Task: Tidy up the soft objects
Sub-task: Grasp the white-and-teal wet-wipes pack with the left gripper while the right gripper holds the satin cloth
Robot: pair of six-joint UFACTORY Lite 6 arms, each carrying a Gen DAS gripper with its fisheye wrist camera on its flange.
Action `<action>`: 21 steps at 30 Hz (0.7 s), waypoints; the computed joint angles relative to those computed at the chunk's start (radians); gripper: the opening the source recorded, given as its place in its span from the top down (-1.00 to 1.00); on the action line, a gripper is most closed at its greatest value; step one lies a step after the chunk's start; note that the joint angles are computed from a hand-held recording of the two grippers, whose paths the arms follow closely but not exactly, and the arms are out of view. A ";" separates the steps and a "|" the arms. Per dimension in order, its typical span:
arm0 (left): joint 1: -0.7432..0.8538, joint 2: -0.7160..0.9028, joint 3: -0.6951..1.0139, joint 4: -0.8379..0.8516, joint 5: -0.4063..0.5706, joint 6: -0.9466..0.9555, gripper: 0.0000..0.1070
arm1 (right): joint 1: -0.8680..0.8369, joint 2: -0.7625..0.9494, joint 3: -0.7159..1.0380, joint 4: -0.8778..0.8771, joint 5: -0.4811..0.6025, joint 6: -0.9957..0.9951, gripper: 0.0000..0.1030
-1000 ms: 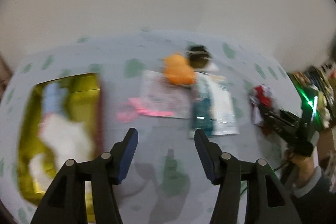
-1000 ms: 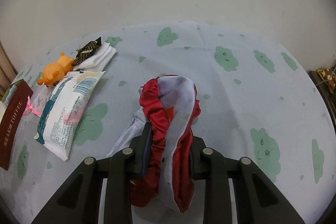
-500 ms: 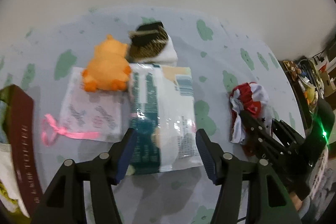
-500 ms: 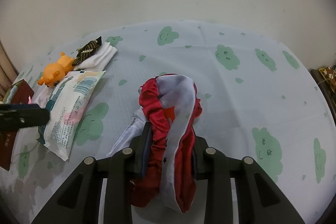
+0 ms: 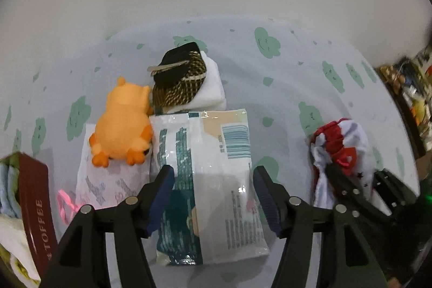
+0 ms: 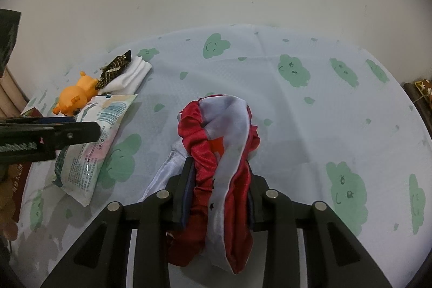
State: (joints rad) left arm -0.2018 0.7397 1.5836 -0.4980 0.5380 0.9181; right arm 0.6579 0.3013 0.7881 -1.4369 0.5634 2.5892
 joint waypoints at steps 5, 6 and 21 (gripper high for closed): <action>-0.026 -0.067 -0.138 -0.027 -0.138 0.081 -0.23 | -0.001 -0.010 -0.019 -0.038 -0.008 0.044 0.39; -0.026 -0.070 -0.157 -0.060 -0.160 0.116 -0.24 | -0.001 -0.013 -0.023 -0.044 -0.009 0.052 0.39; 0.037 -0.032 -0.092 -0.006 -0.058 0.057 -0.40 | -0.003 -0.020 -0.042 -0.085 -0.015 0.095 0.33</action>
State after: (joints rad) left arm -0.1652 0.7078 1.4914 -0.5043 0.4804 0.9753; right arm 0.6553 0.2810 0.7457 -1.5217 0.5483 2.6838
